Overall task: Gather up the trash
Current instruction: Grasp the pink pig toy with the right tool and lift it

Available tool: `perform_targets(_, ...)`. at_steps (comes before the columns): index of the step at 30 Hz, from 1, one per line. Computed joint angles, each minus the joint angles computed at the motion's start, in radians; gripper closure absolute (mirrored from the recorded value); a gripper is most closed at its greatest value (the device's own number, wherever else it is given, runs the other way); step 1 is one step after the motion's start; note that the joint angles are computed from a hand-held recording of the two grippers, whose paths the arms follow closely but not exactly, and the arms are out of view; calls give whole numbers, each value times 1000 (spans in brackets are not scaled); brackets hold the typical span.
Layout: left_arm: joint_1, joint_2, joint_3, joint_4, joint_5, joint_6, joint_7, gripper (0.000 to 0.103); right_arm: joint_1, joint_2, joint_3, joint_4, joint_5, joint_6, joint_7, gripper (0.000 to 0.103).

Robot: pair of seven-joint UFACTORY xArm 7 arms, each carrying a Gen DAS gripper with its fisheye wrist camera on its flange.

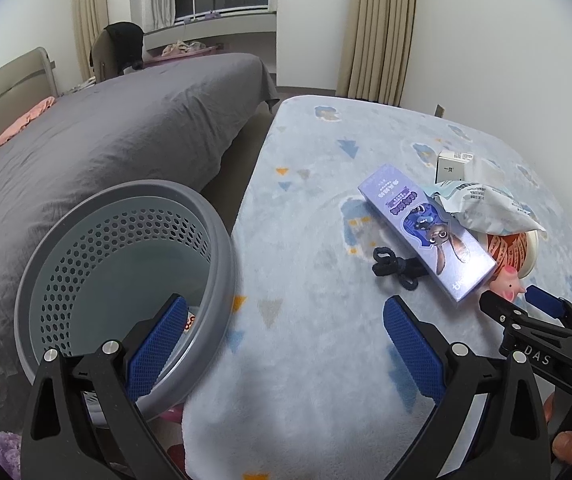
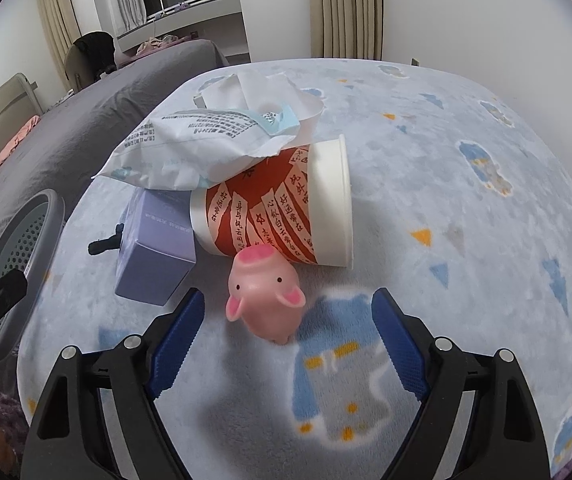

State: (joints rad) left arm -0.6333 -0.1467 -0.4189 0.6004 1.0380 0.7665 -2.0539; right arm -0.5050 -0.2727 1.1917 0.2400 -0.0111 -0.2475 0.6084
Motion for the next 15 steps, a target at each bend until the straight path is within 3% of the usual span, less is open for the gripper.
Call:
perform_targets(4,-1,0,0,-2,0,-2,0,7,-60,-9,61,16,-14,7,17,22)
perform_targets(9,-2,2,0,0,0,0,-2,7,-93,-12,90,29,-60,25,56,38)
perform_targets(11,-2,1,0,0,1,0,-1,7,-96,-11,88,29,-77,23,66,52)
perform_targets(13,-2,2,1,0,2,0,-2,7,-97,5,79,31,-92,24,63,64)
perform_targets(15,-2,3,1,0,3,-3,-3,7,-61,8,45,23,-90,17,59,69)
